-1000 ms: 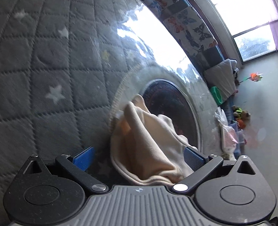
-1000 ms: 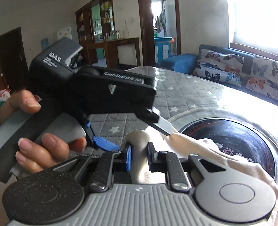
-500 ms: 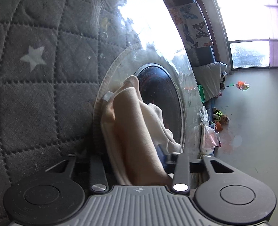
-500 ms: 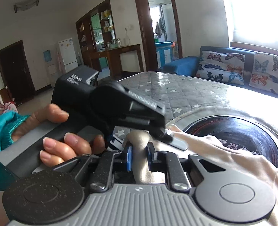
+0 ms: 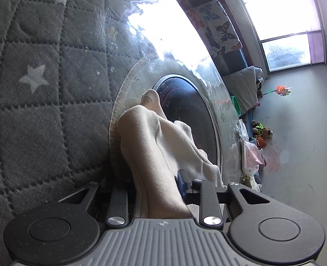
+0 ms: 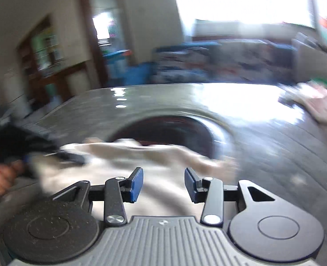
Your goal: Fold clothes
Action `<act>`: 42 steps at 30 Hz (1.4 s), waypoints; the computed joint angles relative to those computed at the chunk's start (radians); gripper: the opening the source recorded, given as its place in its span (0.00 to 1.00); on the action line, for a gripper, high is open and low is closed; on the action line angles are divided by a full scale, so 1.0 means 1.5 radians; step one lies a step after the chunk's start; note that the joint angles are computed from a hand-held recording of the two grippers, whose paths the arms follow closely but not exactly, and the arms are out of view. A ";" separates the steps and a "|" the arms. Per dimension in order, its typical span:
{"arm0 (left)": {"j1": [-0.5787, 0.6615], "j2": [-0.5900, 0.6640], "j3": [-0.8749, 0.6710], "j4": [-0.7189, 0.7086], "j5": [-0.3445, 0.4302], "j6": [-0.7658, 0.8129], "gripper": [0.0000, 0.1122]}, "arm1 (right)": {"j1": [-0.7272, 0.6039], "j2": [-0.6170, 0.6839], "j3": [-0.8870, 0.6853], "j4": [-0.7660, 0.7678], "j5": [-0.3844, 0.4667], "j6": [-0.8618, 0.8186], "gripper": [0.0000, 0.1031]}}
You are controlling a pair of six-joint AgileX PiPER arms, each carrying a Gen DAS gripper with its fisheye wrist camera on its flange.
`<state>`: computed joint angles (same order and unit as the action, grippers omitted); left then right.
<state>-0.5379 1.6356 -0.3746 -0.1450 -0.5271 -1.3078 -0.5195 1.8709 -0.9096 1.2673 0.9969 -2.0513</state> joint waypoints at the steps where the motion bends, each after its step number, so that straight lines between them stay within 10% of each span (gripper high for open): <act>1: 0.000 0.000 -0.001 -0.003 0.002 0.006 0.25 | 0.000 0.017 -0.020 0.006 -0.016 0.019 0.40; 14: -0.015 0.009 -0.049 -0.083 0.058 0.117 0.25 | 0.015 0.120 -0.119 -0.016 -0.043 0.152 0.39; 19: -0.029 0.004 -0.055 -0.141 0.070 0.192 0.25 | 0.016 0.108 -0.108 -0.033 -0.026 0.173 0.10; 31: -0.065 -0.032 -0.116 -0.284 0.107 0.439 0.14 | -0.057 0.061 -0.086 -0.004 0.058 0.164 0.08; 42: -0.091 0.031 -0.262 -0.199 0.177 0.438 0.14 | -0.200 0.040 -0.124 -0.014 0.110 0.177 0.08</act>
<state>-0.6751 1.6821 -0.7669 -0.4428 -0.2616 -0.6506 -0.8191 1.9310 -1.0957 1.2461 1.1623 -1.7860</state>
